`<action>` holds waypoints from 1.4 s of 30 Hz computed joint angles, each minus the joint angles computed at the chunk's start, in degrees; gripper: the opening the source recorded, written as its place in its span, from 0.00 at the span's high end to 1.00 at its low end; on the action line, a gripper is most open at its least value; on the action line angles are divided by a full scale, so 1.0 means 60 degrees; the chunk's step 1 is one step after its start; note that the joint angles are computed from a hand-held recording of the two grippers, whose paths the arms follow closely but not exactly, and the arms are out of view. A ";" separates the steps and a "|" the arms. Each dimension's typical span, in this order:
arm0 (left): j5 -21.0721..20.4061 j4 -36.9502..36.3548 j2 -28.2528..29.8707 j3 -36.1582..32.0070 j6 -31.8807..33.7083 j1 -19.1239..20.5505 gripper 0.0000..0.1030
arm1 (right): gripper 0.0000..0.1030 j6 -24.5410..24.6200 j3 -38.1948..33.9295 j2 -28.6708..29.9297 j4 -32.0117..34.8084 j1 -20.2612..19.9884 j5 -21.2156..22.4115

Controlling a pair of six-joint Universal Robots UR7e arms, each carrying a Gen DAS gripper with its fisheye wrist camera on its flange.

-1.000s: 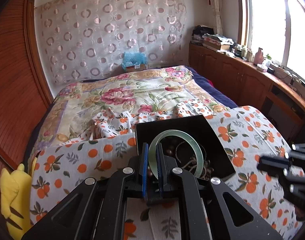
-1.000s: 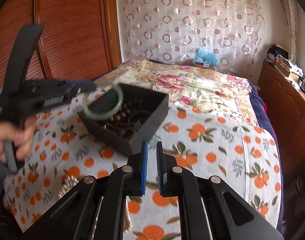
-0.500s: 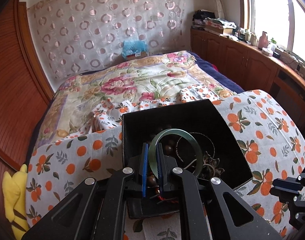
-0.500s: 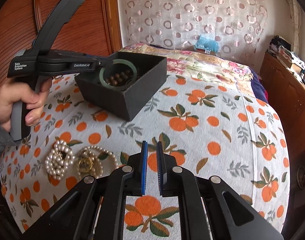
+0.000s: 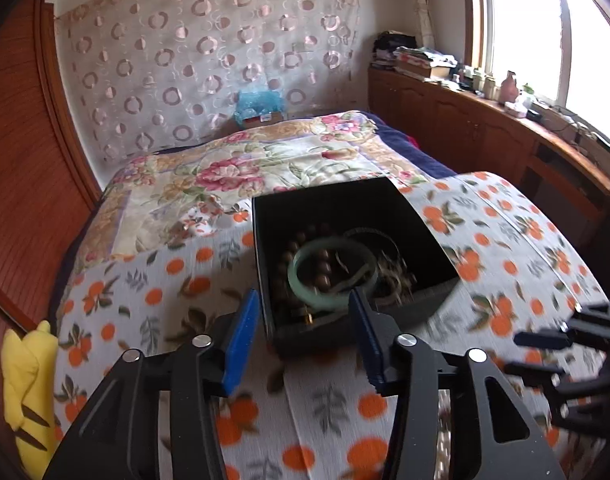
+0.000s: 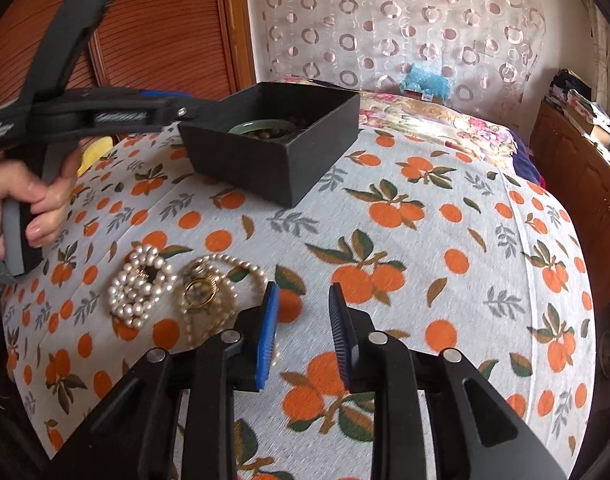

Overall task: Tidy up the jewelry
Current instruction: 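Move both open tools back to the pearl necklaces on the bedspread, then grasp a pearl necklace with the left tool while the right grasps another pearl strand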

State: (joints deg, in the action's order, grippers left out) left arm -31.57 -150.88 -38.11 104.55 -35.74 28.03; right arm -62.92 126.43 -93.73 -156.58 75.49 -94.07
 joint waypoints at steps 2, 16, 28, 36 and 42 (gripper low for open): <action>-0.0178 -0.0138 -0.0153 0.0335 -0.0079 -0.0107 0.55 | 0.73 -0.0070 0.0126 -0.0084 -0.0106 -0.0021 -0.0019; -0.1561 -0.1236 -0.0478 0.1975 -0.0782 -0.0886 0.54 | 0.77 -0.0248 0.0483 -0.0098 -0.0871 0.0074 -0.0679; -0.2194 -0.1946 -0.0221 0.2016 -0.0436 -0.0989 0.83 | 0.77 -0.0288 0.0484 -0.0116 -0.0894 -0.0002 -0.0579; -0.2432 -0.1715 -0.0078 0.1827 -0.0380 -0.0816 0.83 | 0.77 -0.0265 0.0476 -0.0102 -0.0883 -0.0008 -0.0559; -0.2630 -0.1490 0.0024 0.1585 -0.0197 -0.0713 0.81 | 0.77 -0.0276 0.0488 -0.0108 -0.0902 -0.0005 -0.0564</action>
State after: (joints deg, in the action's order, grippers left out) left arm -47.35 -159.82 -37.97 114.06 -36.92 23.75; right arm -64.58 129.36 -94.38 -161.99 75.46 -97.45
